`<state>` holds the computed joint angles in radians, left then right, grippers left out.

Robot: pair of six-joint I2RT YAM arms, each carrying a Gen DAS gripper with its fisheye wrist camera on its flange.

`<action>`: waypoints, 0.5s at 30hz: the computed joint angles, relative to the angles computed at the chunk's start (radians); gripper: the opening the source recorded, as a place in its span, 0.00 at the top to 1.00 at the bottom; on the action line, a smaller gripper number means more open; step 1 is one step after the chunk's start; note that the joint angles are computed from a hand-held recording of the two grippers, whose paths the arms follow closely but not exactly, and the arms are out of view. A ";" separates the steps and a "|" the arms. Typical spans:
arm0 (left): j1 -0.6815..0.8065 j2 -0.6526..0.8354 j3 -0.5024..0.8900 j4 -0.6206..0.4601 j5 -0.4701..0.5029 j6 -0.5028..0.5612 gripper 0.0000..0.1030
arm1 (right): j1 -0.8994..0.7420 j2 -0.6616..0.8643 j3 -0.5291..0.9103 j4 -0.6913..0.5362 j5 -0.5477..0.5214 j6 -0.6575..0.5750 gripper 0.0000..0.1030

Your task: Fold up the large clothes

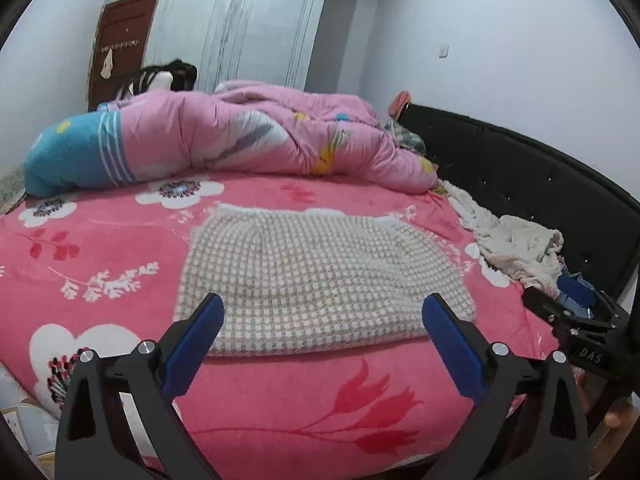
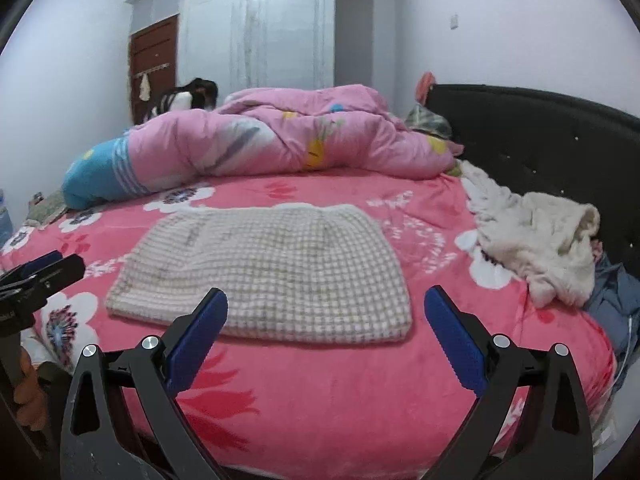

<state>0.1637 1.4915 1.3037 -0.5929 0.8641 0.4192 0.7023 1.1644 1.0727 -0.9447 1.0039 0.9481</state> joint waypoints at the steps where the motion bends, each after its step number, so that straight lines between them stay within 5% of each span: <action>1: 0.004 -0.015 -0.007 0.002 -0.016 -0.007 0.05 | 0.016 0.010 0.006 -0.020 0.015 0.035 0.08; 6: -0.005 -0.105 -0.116 0.116 -0.173 -0.075 0.05 | 0.089 0.207 0.147 -0.412 0.146 0.439 0.08; 11: -0.042 -0.176 -0.219 0.206 -0.343 -0.087 0.05 | 0.135 0.292 0.185 -0.533 0.129 0.555 0.08; 15: -0.072 -0.205 -0.262 0.215 -0.407 -0.043 0.05 | 0.133 0.308 0.177 -0.502 0.082 0.536 0.08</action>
<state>0.0918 1.2869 1.0417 -0.3780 0.4573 0.3762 0.8350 1.4728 1.2498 -1.4462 1.0854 1.4836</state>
